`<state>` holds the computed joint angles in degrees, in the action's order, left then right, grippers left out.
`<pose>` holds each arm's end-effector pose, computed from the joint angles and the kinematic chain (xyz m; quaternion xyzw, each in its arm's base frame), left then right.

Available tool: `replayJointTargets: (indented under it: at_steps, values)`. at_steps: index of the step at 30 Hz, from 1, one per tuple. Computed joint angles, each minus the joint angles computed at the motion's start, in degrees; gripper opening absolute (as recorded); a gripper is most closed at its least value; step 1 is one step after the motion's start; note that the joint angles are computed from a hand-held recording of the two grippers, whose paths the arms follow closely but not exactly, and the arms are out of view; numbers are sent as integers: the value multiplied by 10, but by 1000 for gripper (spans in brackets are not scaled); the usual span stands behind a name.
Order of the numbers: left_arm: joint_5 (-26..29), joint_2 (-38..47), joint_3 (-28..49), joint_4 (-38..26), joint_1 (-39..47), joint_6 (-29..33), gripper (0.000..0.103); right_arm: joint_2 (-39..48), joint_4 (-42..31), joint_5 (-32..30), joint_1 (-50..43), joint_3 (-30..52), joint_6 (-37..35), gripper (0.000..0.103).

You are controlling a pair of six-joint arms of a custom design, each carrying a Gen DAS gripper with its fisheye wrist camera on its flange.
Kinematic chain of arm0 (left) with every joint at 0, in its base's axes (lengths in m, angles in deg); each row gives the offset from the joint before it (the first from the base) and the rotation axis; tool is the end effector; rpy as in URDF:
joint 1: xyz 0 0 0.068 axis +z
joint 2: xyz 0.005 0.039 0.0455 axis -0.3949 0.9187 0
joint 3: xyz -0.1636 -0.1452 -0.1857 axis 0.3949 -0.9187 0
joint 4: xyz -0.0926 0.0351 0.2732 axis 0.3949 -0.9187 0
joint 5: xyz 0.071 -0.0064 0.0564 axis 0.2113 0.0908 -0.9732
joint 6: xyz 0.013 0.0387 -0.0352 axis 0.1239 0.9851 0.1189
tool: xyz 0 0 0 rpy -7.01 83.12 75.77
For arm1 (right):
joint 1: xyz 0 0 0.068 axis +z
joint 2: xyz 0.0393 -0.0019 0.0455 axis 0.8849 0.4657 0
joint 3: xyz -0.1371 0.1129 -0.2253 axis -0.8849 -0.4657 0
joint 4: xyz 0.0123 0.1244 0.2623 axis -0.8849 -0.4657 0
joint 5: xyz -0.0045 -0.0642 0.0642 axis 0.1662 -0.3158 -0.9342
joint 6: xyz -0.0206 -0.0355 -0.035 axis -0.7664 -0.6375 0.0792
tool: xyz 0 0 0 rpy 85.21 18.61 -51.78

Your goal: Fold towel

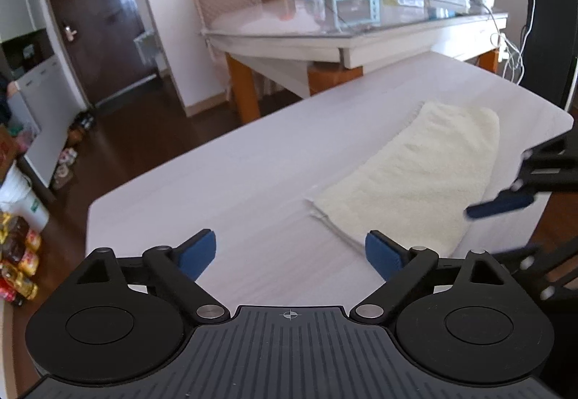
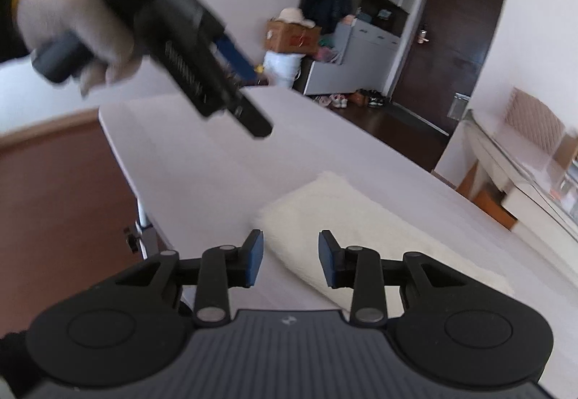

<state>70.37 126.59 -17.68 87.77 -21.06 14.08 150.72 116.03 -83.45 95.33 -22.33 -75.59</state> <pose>0.2914 0.0040 0.1362 0.2169 0.8879 0.0025 0.4057 0.2294 0.1542 0.0778 -0.4517 0.7674 0.0817 0.4477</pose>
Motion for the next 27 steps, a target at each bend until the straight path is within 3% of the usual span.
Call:
replayJointTargets:
  at_steps: [7, 10, 11, 13, 15, 20, 24, 27]
  values:
    - [53, -25, -31, 11, 47, 59, 103, 79, 24, 128, 75, 49, -63, 35]
    - [79, -18, -41, 25, 53, 99, 103, 105, 43, 167, 94, 58, -93, 23]
    - [83, -17, -45, 29, 52, 113, 103, 111, 48, 173, 98, 61, -104, 5]
    - [104, -14, -56, 41, 45, 152, 103, 108, 39, 162, 93, 65, -102, 6]
    - [119, -10, -65, 49, 32, 199, 103, 69, 0, 109, 65, 62, -80, 6]
    - [124, 14, -77, 76, -15, 295, 103, -65, -168, -90, -52, 64, -7, 6]
    - [140, 48, -70, 93, -50, 341, 102, -139, -287, -206, -133, 65, -33, 6]
    - [149, 67, -60, 91, -77, 358, 101, -190, -382, -280, -190, 52, -92, 6]
